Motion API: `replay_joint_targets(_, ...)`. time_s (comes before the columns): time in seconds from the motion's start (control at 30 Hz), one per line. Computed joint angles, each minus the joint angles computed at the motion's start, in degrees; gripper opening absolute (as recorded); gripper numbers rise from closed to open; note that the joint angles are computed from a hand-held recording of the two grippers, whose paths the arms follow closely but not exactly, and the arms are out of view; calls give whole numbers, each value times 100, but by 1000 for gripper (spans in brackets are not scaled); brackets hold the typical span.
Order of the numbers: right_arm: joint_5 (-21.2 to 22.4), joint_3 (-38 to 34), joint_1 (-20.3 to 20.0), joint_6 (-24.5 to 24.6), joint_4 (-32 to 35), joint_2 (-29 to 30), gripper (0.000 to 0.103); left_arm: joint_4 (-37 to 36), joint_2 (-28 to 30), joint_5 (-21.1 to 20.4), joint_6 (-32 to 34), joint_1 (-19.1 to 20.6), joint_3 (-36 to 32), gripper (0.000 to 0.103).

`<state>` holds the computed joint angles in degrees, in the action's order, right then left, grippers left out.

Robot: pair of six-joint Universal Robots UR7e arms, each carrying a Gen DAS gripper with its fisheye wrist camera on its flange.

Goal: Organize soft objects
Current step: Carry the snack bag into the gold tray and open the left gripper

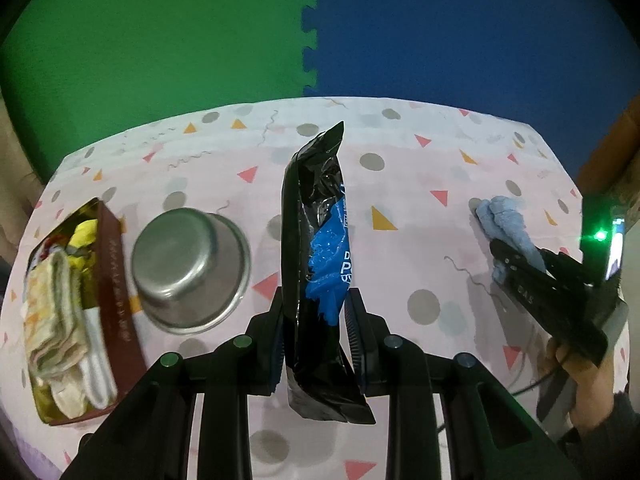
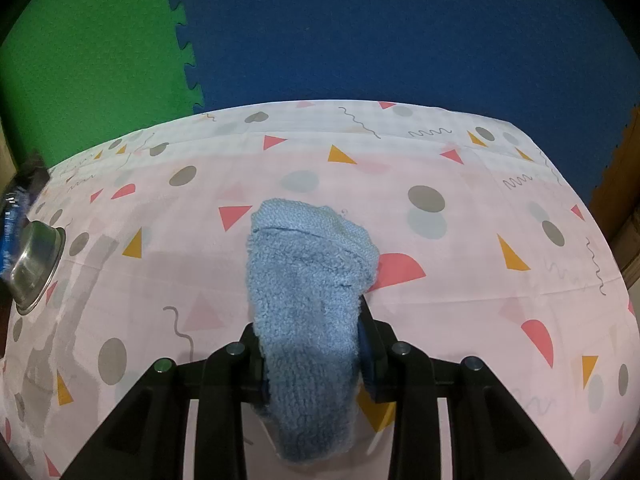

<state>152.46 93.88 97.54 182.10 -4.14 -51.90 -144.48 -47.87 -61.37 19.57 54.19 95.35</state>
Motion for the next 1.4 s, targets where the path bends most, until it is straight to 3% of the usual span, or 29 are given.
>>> replay_joint_targets(0.5, -2, 7, -4, -2, 3, -9, 34, 6, -557, 41, -52, 116, -34, 24)
replay_joint_targets(1.23, 14, 1, -4, -6, 13, -4, 34, -231, -650, 1023, 167, 804, -914, 25)
replay_joint_targets(1.4, 30, -10, -2, -7, 24, 5, 34, -29, -579, 1051, 85, 1036, -1195, 25)
